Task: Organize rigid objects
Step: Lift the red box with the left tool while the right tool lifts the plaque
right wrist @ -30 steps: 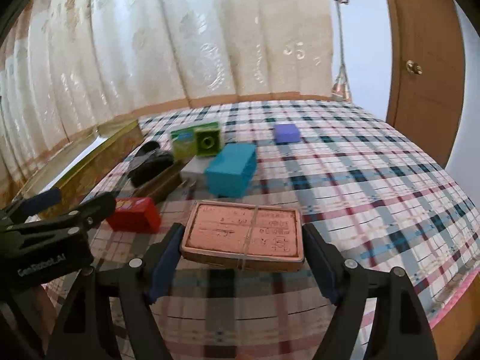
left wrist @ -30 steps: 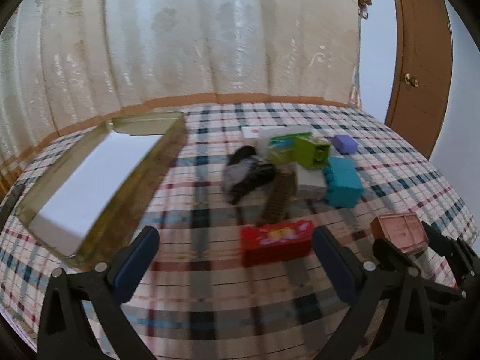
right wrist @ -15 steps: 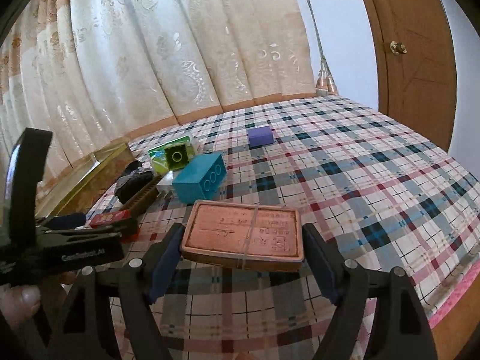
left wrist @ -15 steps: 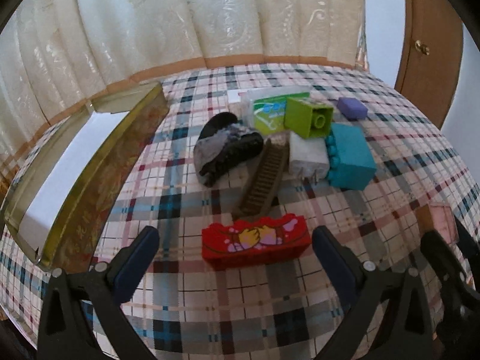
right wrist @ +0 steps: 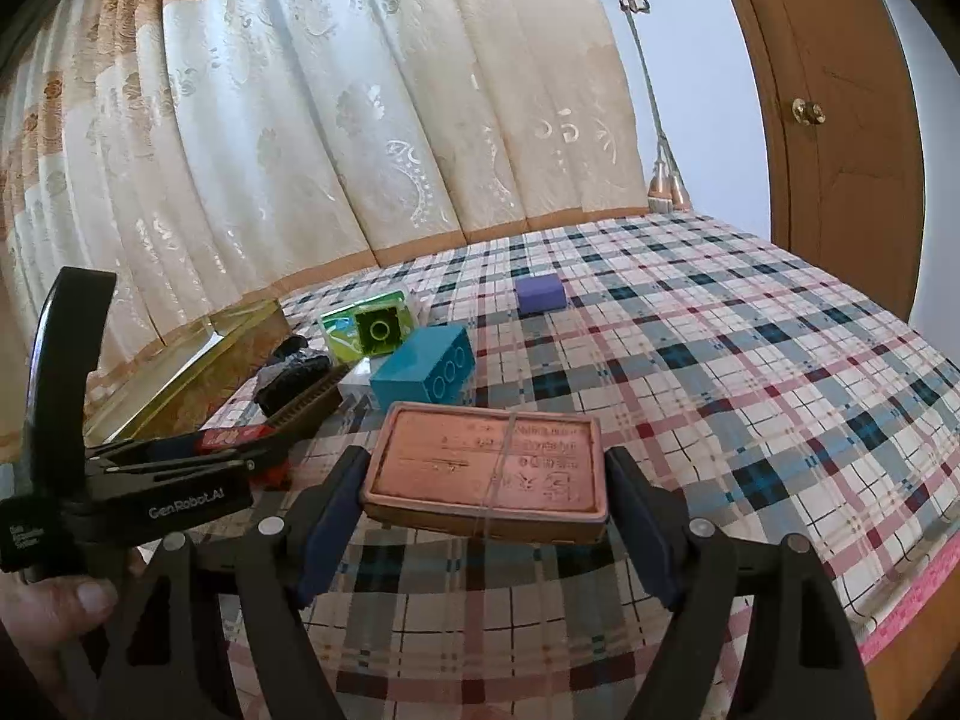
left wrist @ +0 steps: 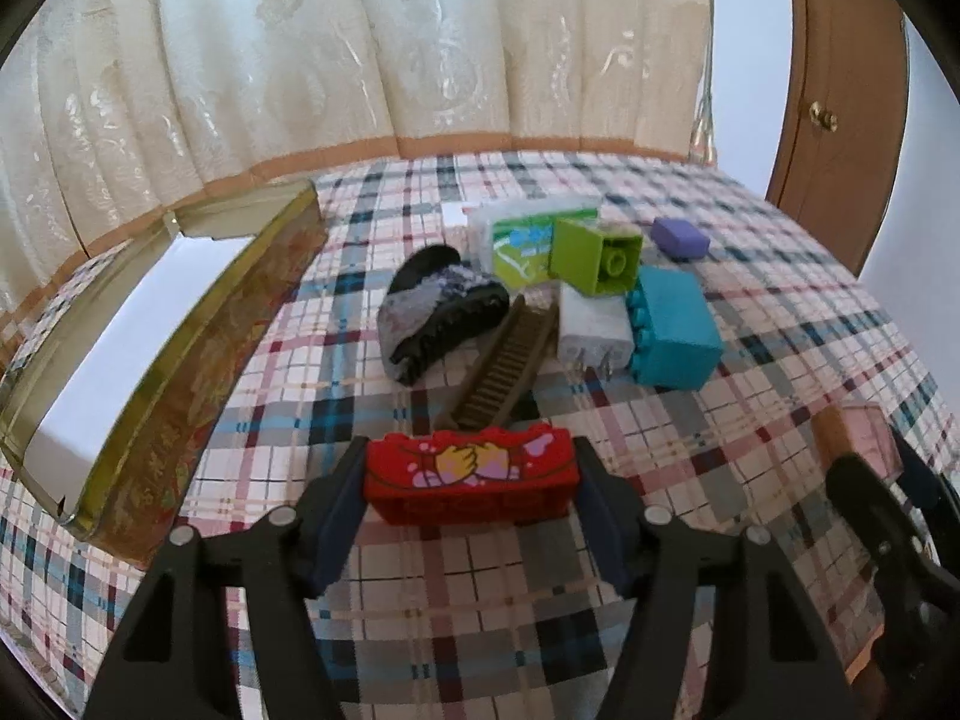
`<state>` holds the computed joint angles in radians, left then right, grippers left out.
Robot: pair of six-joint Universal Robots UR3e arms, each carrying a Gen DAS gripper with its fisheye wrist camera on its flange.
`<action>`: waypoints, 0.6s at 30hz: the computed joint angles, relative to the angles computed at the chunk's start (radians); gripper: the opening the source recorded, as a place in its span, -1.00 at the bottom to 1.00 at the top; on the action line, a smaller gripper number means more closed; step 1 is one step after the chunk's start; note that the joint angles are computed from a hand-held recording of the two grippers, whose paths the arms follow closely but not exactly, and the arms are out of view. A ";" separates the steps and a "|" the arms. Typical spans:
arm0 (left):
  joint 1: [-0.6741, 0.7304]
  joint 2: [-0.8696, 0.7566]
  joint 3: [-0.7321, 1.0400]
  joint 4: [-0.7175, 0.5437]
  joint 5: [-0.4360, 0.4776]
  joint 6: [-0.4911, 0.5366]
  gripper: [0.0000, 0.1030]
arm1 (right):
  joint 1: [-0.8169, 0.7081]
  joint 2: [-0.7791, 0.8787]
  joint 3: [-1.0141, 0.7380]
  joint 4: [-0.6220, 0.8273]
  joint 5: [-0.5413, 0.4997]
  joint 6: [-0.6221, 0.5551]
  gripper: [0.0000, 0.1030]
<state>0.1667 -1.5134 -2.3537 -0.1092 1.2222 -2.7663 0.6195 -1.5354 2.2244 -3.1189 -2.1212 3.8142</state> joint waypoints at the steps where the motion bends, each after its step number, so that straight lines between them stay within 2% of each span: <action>1: 0.011 0.011 -0.015 0.013 -0.013 0.006 0.26 | 0.006 0.005 -0.006 -0.006 -0.007 -0.004 0.55; 5: 0.077 0.061 -0.052 0.000 -0.092 0.037 0.26 | 0.031 0.024 -0.037 -0.013 -0.041 -0.020 0.52; 8: 0.120 0.088 -0.068 -0.003 -0.143 0.050 0.26 | 0.045 0.041 -0.062 -0.030 -0.064 -0.045 0.25; 13: 0.152 0.100 -0.075 -0.019 -0.174 0.069 0.26 | 0.029 0.073 -0.140 0.062 -0.040 -0.084 0.25; 18: 0.197 0.129 -0.092 -0.047 -0.235 0.091 0.26 | 0.047 0.044 -0.116 0.082 -0.048 -0.084 0.29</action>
